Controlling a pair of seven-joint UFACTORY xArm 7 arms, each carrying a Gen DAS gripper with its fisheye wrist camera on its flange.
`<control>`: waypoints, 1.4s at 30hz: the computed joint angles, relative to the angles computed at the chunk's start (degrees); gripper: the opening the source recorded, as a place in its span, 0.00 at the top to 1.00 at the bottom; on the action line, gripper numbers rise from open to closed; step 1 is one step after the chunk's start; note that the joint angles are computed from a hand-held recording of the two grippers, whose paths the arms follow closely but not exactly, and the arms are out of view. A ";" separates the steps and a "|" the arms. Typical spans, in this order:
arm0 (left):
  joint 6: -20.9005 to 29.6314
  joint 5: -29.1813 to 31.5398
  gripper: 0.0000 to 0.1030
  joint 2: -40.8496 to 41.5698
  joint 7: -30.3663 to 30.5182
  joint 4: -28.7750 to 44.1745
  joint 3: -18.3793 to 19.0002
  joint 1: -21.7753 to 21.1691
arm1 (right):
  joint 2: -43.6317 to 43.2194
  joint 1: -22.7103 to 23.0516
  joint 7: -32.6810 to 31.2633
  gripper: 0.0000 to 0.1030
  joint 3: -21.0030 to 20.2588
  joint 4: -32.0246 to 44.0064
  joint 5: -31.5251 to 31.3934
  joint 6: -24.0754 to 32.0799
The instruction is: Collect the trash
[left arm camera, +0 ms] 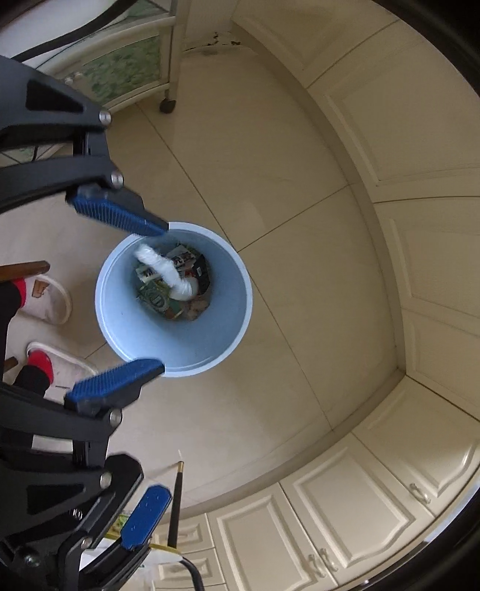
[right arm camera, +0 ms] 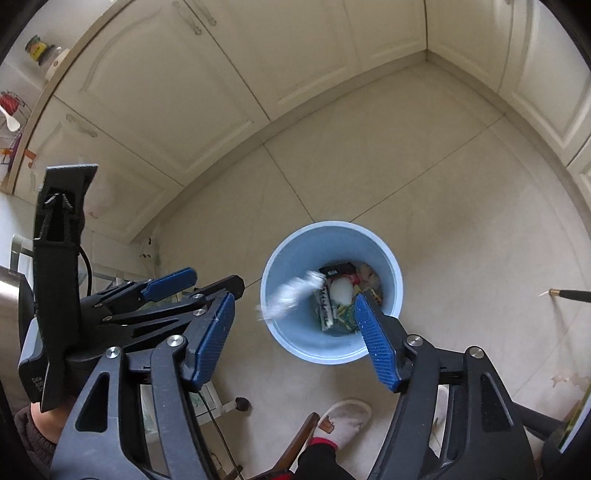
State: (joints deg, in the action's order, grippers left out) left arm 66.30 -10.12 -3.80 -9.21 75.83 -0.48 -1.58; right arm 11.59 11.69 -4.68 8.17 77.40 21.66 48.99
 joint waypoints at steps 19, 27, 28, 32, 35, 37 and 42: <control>-1.47 10.47 0.19 -15.12 -4.36 4.08 -2.86 -1.81 | -24.77 0.30 8.64 0.05 -1.73 -10.26 -14.78 -2.89; -5.29 12.03 0.08 -24.20 -4.94 3.36 -6.22 -4.11 | -39.94 -2.66 15.41 0.00 0.13 -10.80 -23.65 0.14; -5.55 12.00 0.08 -25.35 -4.98 3.00 -6.58 -4.42 | -42.04 -3.24 16.27 0.00 0.48 -10.91 -24.57 0.77; -6.88 12.73 0.01 -29.71 -7.14 3.08 -10.09 -5.31 | -48.93 -4.80 17.02 0.00 -0.05 -10.65 -25.81 3.32; -8.98 13.56 0.01 -35.01 -8.25 0.45 -12.30 -6.02 | -53.54 -6.52 17.56 0.00 0.04 -9.75 -26.67 5.43; -10.48 14.14 0.01 -39.86 -9.21 -2.95 -13.98 -6.34 | -56.01 -7.60 17.69 0.00 0.30 -8.74 -27.29 6.60; -13.26 13.11 0.01 -51.50 -10.11 -10.15 -16.33 -8.75 | -61.79 -10.37 17.35 0.00 0.31 -5.95 -28.50 9.03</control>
